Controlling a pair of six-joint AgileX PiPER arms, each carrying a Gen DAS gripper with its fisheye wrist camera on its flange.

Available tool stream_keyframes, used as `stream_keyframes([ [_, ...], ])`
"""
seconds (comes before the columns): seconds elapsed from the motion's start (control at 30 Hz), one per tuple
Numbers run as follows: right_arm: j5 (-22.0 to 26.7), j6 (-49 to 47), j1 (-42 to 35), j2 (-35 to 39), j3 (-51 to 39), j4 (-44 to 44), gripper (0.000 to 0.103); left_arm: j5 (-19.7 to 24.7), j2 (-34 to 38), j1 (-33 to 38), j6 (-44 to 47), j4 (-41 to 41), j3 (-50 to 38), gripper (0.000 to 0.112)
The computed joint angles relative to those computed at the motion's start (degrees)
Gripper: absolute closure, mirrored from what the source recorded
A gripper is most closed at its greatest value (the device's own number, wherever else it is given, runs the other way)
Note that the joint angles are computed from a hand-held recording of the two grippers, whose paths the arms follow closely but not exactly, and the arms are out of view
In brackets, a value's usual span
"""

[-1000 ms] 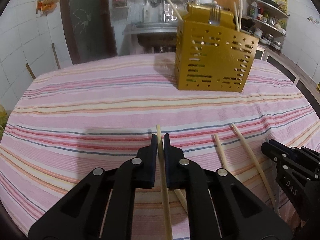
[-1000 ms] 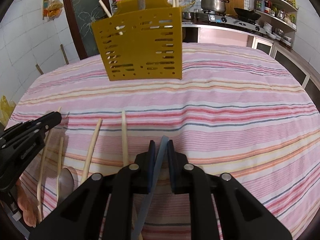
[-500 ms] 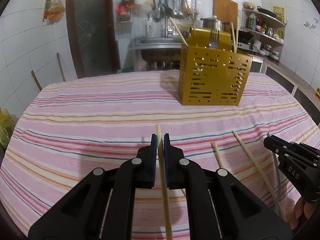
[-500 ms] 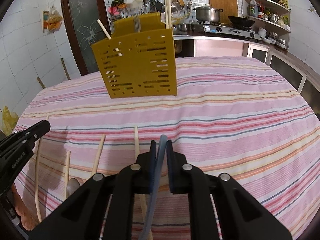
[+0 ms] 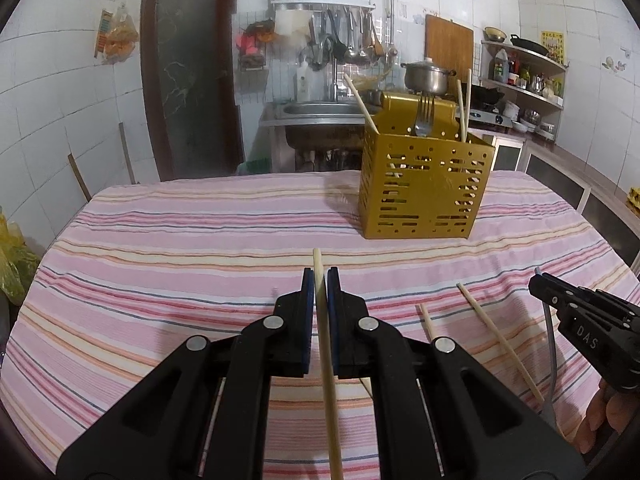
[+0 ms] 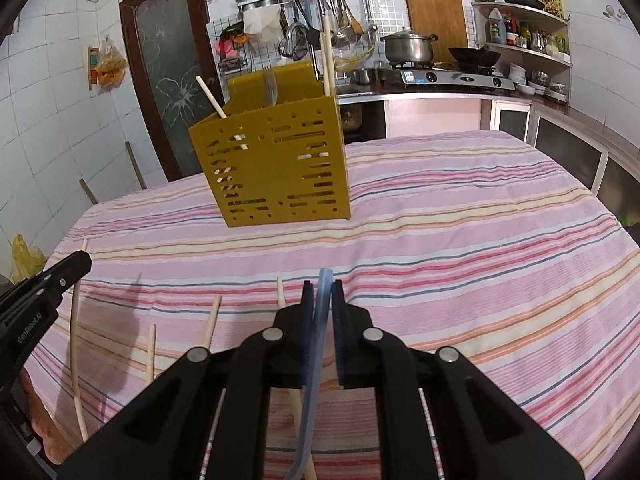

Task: Organize utensils
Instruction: 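Lift the chopstick with the left gripper while the right gripper lifts the blue spoon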

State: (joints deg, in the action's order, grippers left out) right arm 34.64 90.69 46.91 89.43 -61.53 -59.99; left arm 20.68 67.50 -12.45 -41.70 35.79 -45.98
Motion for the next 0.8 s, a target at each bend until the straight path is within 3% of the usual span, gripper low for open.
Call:
stream_keyframes([
  [0.37, 1.4, 6.6, 1.8, -2.0, 1.9, -7.0, 0.094, -1.3, -3.4, 2.0, 1.8, -1.6, 0.8, 0.107],
  [0.8, 4.0, 11.6, 4.5, -3.3, 3.2, -13.8, 0.095, -1.7, -6.4, 1.8, -1.5, 2.0, 1.7, 0.107],
])
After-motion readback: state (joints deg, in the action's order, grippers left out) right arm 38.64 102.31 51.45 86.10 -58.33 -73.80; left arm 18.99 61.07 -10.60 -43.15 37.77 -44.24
